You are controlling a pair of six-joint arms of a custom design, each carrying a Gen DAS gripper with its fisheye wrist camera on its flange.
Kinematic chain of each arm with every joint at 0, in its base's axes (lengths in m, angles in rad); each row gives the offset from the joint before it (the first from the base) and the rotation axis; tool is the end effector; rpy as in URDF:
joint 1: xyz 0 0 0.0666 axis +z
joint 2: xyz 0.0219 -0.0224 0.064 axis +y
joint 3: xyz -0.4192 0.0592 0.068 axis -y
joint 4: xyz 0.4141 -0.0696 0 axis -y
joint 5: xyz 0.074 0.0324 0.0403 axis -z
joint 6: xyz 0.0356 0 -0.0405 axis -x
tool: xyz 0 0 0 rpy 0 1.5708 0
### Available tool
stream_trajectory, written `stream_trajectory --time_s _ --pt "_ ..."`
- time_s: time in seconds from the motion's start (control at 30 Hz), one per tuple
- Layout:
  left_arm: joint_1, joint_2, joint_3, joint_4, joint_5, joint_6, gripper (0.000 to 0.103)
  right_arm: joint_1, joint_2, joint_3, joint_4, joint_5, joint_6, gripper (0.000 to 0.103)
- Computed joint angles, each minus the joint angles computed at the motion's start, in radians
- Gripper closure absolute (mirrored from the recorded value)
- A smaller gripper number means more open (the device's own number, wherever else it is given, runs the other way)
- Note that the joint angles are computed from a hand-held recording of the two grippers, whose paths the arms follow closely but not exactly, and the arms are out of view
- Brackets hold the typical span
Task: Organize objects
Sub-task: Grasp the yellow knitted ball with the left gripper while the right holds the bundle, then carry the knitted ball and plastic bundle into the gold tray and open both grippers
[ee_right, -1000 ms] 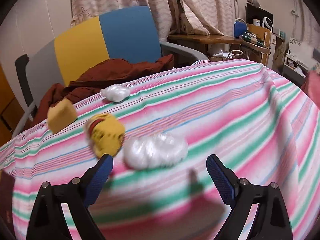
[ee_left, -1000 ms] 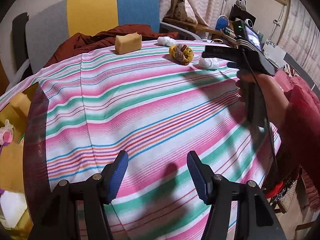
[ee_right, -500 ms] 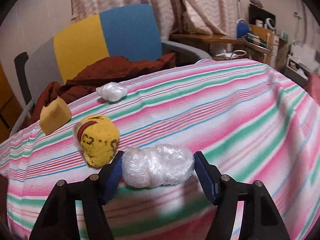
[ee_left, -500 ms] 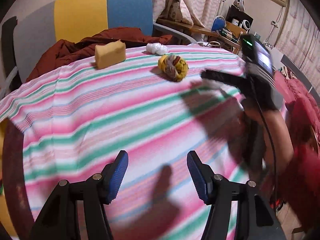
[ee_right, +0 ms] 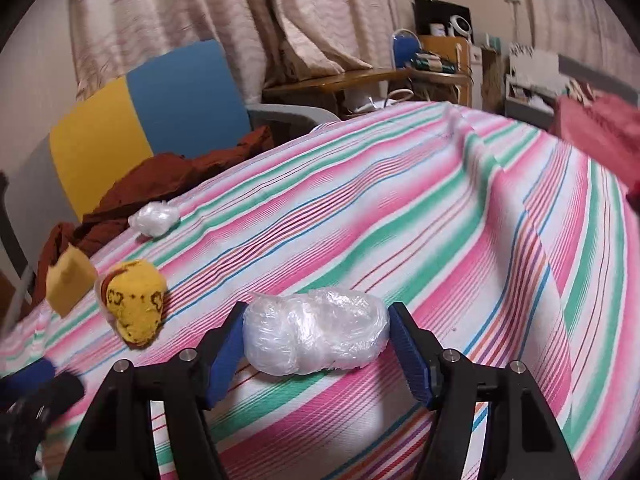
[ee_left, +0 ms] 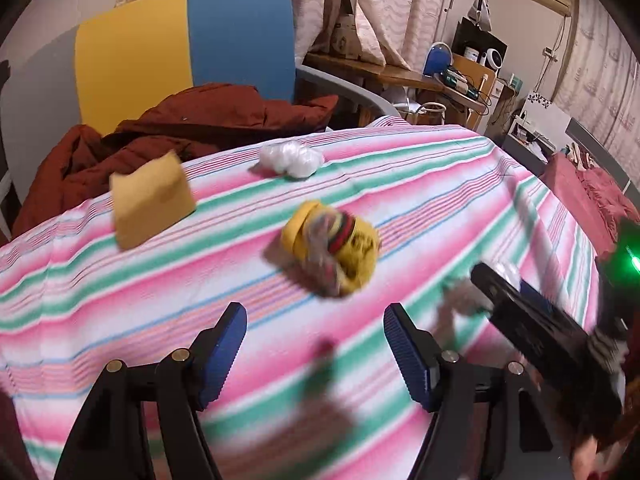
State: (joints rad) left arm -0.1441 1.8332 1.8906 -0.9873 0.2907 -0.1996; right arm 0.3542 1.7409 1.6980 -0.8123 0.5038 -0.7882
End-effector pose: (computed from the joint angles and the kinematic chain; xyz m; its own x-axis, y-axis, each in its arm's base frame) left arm 0.6657 -0.1073 0.4548 -0.7166 0.2959 -0.6316 0.4584 0.8823 -0.1066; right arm 0.6087 0.2063 0.4350 -0.5039 0.4758 -0.7210 0.4972 0.8423 0.2083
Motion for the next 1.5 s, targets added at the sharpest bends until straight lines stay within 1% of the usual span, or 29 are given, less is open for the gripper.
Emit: stream_trajectory --time_s 0.1,0.2,0.33,0.4,0.47,0.57,0.6,0.67,0.77,0.8,0.83,0.87,0.93,1.07,1.13,1.2,1.3,1.4,1.5 --pt "-0.02 0.034 0.041 -0.004 -0.019 -0.008 0.031 -0.003 -0.018 -0.032 0.034 -0.002 -0.026 0.033" --pt "-0.039 0.048 0.054 0.037 -0.047 -0.02 0.031 -0.002 -0.012 -0.024 0.021 0.004 -0.035 0.033" --pt "-0.062 0.056 0.05 0.105 -0.098 -0.058 0.03 0.001 -0.003 -0.012 0.006 0.016 -0.03 0.032" --pt "-0.068 0.062 0.048 0.124 -0.103 -0.075 0.029 0.001 -0.003 -0.013 0.006 0.015 -0.031 0.032" --pt "-0.071 0.069 0.046 0.135 -0.105 -0.087 0.022 0.0 -0.007 -0.019 0.011 0.015 -0.03 0.032" --pt "-0.078 0.071 0.031 0.162 -0.14 -0.104 0.022 0.0 -0.005 -0.016 0.007 0.013 -0.031 0.032" --pt "-0.079 0.078 0.036 0.155 -0.148 -0.105 0.022 0.0 -0.005 -0.016 0.008 0.014 -0.03 0.032" --pt "-0.074 0.093 0.054 0.13 -0.129 -0.098 0.022 -0.001 -0.004 -0.015 0.009 0.014 -0.029 0.032" --pt "-0.058 0.117 0.086 0.094 -0.101 -0.051 0.022 -0.001 -0.005 -0.018 0.013 0.013 -0.029 0.031" --pt "-0.052 0.131 0.108 0.069 -0.091 -0.032 0.023 -0.001 -0.005 -0.017 0.012 0.013 -0.029 0.031" --pt "-0.046 0.147 0.132 0.039 -0.076 -0.016 0.029 -0.001 -0.005 -0.017 0.012 0.013 -0.028 0.031" --pt "-0.041 0.156 0.145 0.026 -0.066 -0.001 0.032 -0.001 -0.006 -0.018 0.013 0.014 -0.028 0.031" --pt "-0.041 0.143 0.122 0.053 -0.068 0.001 0.034 -0.001 -0.005 -0.018 0.014 0.014 -0.028 0.031" --pt "-0.053 0.112 0.066 0.11 -0.092 -0.025 0.043 0.0 -0.004 -0.017 0.013 0.017 -0.026 0.031" --pt "-0.048 0.102 0.053 0.126 -0.066 -0.029 0.046 0.002 -0.004 -0.016 0.012 0.022 -0.024 0.031" --pt "-0.041 0.092 0.038 0.151 -0.056 -0.016 0.047 0.004 -0.005 -0.016 0.014 0.032 -0.019 0.031" --pt "-0.035 0.079 0.019 0.18 -0.072 0.013 0.048 0.007 -0.002 -0.01 0.007 0.044 -0.011 0.031" --pt "-0.031 0.06 -0.008 0.208 -0.079 0.023 0.048 0.011 0.001 -0.004 0.004 0.054 -0.001 0.031" --pt "-0.031 0.021 -0.064 0.268 -0.096 0.019 0.048 0.015 0.005 0.003 -0.003 0.066 0.01 0.031"
